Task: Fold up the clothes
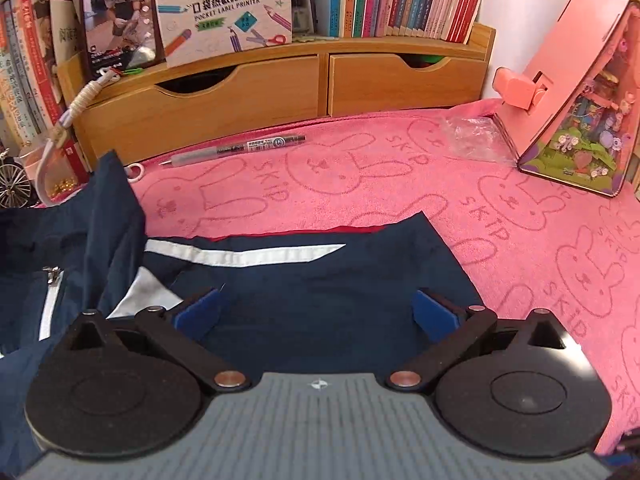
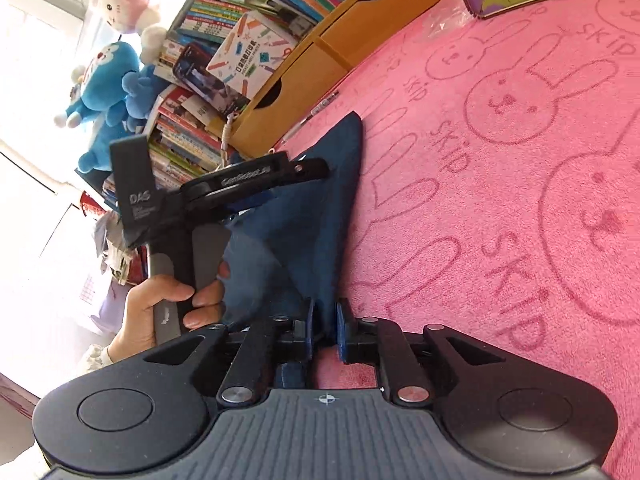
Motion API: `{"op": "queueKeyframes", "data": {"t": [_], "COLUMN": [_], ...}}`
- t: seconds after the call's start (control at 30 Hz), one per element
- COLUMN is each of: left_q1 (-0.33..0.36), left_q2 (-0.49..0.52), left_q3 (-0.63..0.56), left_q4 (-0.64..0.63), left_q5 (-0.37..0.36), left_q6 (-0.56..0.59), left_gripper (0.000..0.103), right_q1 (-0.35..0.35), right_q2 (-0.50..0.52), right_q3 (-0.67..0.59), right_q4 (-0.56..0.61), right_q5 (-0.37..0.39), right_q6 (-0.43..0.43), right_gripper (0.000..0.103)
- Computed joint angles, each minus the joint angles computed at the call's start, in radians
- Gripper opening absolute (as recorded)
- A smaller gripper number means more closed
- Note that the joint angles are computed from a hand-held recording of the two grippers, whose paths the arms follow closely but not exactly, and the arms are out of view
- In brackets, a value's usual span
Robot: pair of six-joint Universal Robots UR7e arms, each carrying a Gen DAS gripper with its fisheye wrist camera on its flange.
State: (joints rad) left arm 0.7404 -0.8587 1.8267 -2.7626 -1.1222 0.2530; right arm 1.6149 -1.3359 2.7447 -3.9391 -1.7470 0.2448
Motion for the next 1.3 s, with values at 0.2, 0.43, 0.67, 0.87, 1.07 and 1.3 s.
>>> {"op": "queueKeyframes", "data": {"t": [0.2, 0.43, 0.67, 0.87, 1.07, 1.3], "left_q1": [0.072, 0.186, 0.229, 0.239, 0.251, 0.297], "left_q2": [-0.262, -0.341, -0.369, -0.372, -0.404, -0.49], "left_q3": [0.21, 0.222, 0.209, 0.212, 0.222, 0.212], "left_q4": [-0.142, -0.204, -0.142, -0.15, -0.145, -0.044], "left_q5": [0.037, 0.205, 0.14, 0.116, 0.067, 0.01], "left_q6": [0.166, 0.168, 0.096, 0.096, 0.097, 0.08], "left_gripper": [0.103, 0.103, 0.103, 0.103, 0.103, 0.103], "right_q1": [0.157, 0.422, 0.486, 0.483, 0.448, 0.447], "right_q2": [0.036, 0.227, 0.392, 0.531, 0.624, 0.685], "right_q3": [-0.015, -0.239, -0.449, -0.614, -0.709, -0.755], "right_q4": [-0.068, -0.049, 0.05, 0.121, 0.178, 0.202], "right_q5": [-0.238, -0.586, -0.613, -0.629, -0.669, -0.761], "right_q6": [0.03, -0.143, -0.277, -0.314, -0.321, -0.4], "right_gripper": [0.073, 0.084, 0.091, 0.091, 0.091, 0.103]}}
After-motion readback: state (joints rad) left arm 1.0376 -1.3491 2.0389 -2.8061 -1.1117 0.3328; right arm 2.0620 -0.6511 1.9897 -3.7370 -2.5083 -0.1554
